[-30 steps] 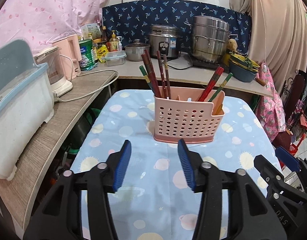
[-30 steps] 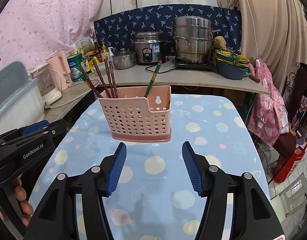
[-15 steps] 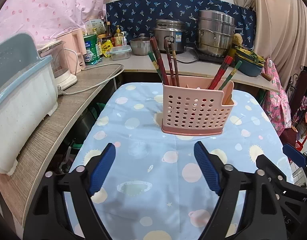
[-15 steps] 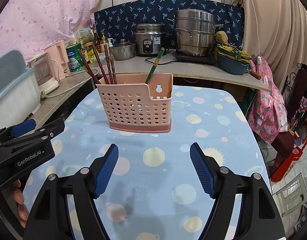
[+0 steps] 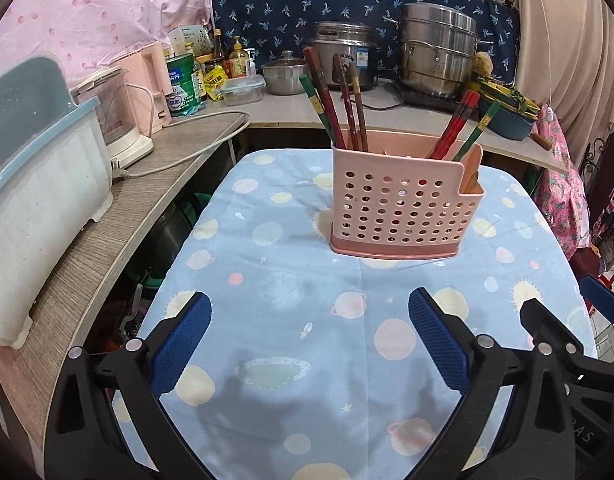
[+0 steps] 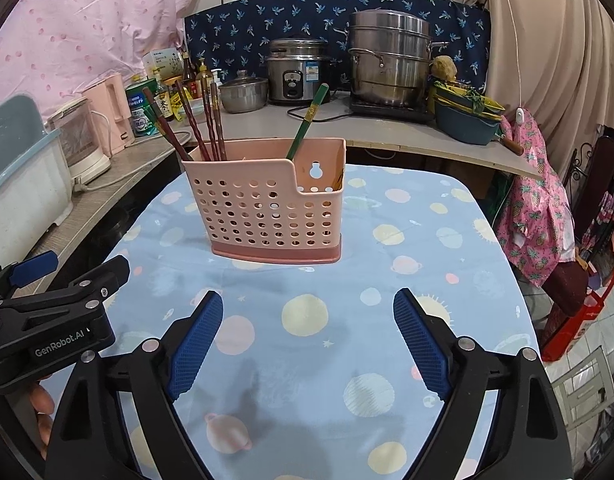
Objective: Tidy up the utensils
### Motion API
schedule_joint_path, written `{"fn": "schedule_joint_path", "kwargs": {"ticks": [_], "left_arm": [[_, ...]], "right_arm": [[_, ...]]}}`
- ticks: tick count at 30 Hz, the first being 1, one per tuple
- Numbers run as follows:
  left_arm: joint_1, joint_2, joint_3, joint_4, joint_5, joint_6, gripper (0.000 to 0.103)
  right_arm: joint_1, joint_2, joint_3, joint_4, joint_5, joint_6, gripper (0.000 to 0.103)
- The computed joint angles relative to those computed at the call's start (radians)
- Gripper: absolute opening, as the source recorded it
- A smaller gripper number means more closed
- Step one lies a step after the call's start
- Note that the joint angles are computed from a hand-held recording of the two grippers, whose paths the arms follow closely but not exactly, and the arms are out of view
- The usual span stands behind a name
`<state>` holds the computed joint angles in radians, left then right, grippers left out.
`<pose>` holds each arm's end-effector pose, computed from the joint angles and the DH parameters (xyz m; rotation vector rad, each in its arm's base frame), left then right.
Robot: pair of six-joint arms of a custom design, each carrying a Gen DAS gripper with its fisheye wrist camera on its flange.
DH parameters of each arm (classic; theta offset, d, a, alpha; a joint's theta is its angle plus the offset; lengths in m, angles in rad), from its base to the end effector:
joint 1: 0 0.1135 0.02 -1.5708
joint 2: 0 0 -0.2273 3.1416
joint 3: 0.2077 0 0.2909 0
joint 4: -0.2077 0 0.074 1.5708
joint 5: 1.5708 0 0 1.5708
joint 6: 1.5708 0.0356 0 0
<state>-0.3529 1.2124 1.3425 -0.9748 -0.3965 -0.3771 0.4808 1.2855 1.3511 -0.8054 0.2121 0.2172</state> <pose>0.2728 -0.0858 0.3429 -0.2058 2.3260 0.1212 0.2841 0.1397 0.3368 -0.1944 2.2848 0.1164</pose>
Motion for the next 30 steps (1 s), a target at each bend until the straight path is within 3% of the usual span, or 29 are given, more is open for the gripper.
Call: {"fn": "schedule_joint_path", "kwargs": {"ticks": [30], "left_arm": [[0.034,0.092,0.051,0.007,0.027,0.019,0.095]], "right_arm": [[-0.015,0.078,0.04,0.026,-0.022,0.004,0.085]]}}
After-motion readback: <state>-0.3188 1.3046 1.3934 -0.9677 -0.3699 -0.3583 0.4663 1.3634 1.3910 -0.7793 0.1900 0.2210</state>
